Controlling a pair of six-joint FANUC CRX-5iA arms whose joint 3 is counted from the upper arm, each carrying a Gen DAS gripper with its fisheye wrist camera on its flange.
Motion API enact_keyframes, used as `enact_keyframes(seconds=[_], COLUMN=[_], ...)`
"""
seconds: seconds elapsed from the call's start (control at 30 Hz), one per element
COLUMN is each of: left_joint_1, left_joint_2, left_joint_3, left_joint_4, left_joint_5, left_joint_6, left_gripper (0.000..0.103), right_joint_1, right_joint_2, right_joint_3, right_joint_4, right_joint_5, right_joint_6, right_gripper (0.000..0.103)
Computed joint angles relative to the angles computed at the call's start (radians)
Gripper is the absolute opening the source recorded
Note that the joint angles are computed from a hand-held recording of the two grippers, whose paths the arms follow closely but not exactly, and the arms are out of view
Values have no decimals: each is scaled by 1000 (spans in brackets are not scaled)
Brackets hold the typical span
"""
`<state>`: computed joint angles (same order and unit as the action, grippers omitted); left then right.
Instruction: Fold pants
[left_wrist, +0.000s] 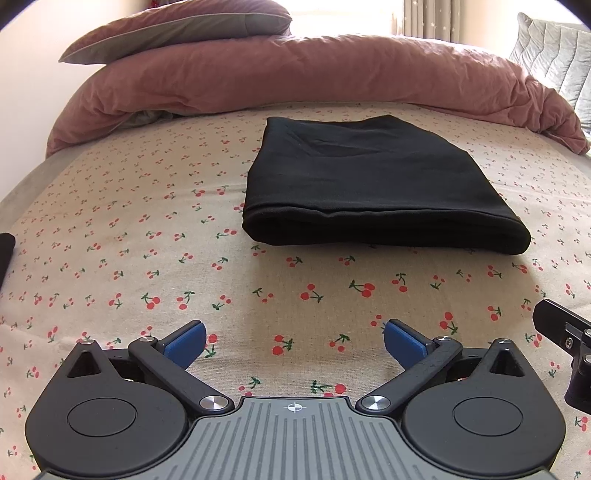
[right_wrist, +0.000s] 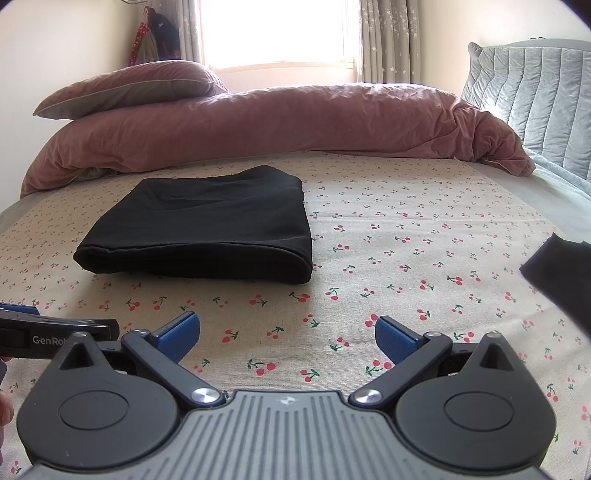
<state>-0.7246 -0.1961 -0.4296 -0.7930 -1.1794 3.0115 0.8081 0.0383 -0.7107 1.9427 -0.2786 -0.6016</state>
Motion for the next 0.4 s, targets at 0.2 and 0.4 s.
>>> enact_keyframes(seconds=[0.2, 0.4], left_joint_1=[9, 9], left_joint_2=[-3, 4], left_joint_3=[-5, -3], left_joint_4=[7, 6], left_joint_5=[10, 8], left_joint_6=[-1, -3], left_gripper=[103, 103], right_joint_1=[6, 8], right_joint_2=[1, 1], right_joint_3=[0, 0], right_joint_4=[-23, -28], right_joint_5=[-3, -6], right_joint_6=[21, 25], right_gripper=[98, 98])
